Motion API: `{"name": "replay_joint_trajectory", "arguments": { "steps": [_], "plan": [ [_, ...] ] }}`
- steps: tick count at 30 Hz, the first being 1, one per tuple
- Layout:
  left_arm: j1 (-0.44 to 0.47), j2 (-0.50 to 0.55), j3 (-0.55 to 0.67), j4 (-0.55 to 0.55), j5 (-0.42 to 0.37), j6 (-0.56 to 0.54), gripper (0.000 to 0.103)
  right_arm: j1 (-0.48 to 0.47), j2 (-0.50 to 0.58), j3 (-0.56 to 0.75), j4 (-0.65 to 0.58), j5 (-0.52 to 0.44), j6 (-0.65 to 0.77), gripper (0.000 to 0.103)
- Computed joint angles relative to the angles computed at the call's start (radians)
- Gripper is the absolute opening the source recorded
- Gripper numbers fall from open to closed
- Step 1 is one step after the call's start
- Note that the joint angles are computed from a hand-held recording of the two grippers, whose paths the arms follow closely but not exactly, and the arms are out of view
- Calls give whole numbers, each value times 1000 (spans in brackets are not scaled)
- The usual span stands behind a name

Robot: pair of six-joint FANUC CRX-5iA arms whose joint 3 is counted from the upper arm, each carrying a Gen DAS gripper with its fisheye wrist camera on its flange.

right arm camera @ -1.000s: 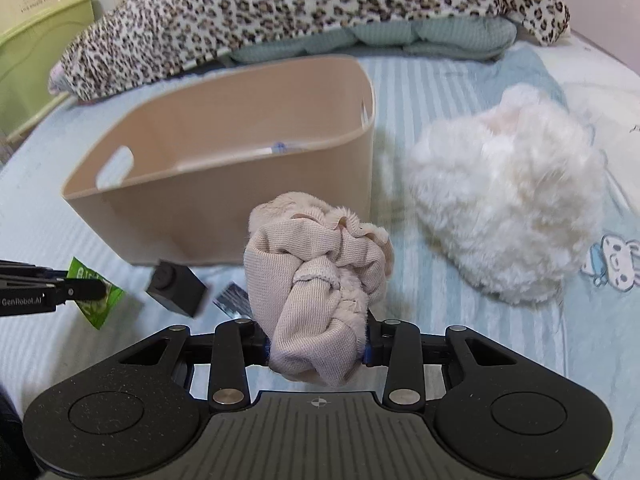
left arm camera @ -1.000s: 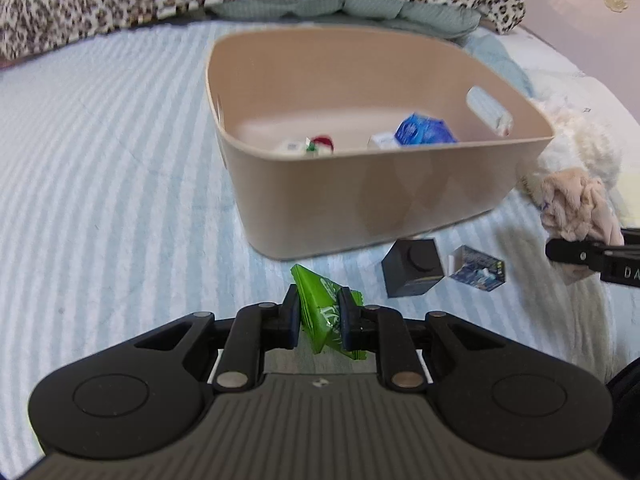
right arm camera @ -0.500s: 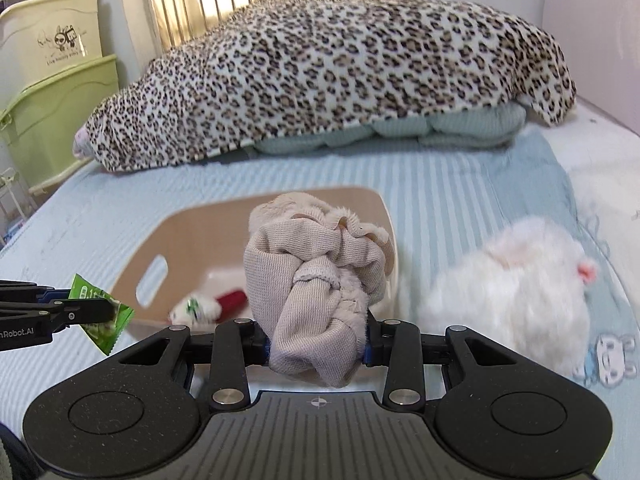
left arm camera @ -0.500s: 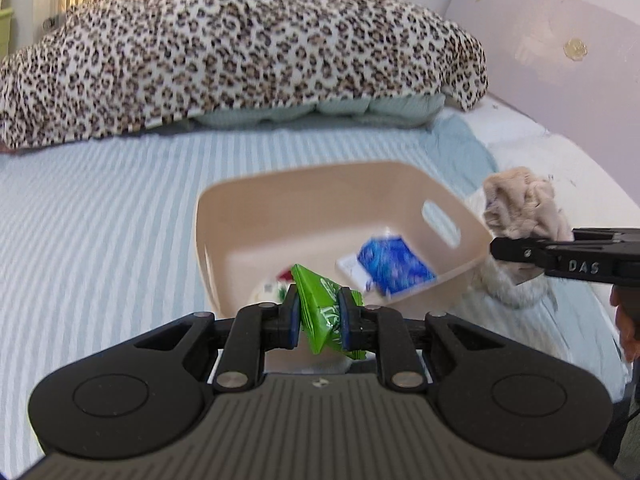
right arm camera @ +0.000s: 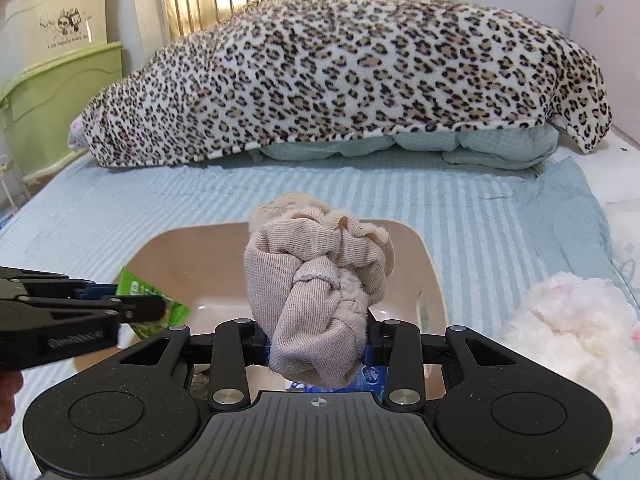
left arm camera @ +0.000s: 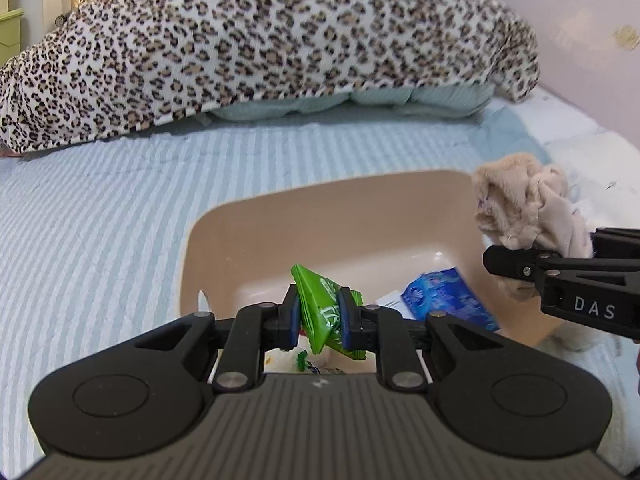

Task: Organize objects
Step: 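Carry cloth and snack packet over the basket and open both tools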

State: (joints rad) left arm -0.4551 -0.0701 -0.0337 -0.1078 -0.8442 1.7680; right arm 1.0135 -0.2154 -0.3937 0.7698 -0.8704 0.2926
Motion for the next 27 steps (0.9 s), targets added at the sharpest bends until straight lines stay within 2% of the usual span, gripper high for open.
{"name": "replay_joint_trajectory", "arguments": {
  "steps": [8, 11, 12, 14, 15, 16, 20, 24, 27],
  "plan": [
    [-21, 94, 60, -43, -98, 25, 21, -28, 77, 38, -103, -11, 94, 36],
    [-25, 92, 59, -56, -110, 23, 24, -32, 66, 16, -113, 20, 95, 42],
    [-27, 89, 60, -61, -115, 25, 30, -29, 64, 14, -111, 15, 95, 53],
    [-30, 81, 67, -68, -127, 38, 49, -23, 53, 5, -97, 10, 85, 56],
    [-33, 75, 70, -76, -131, 51, 64, -18, 46, 2, -94, 7, 81, 59],
    [-36, 66, 70, -89, -130, 71, 70, -12, 37, 0, -91, 1, 77, 62],
    [-39, 35, 71, -90, -151, 89, 75, 18, 0, -19, -47, -30, 45, 80],
    [-44, -14, 42, -87, -158, 65, 75, 57, -54, -41, -29, -65, 9, 93],
    [-47, -52, 17, -79, -163, 63, 77, 96, -115, -82, -16, -91, -30, 97]
  ]
}}
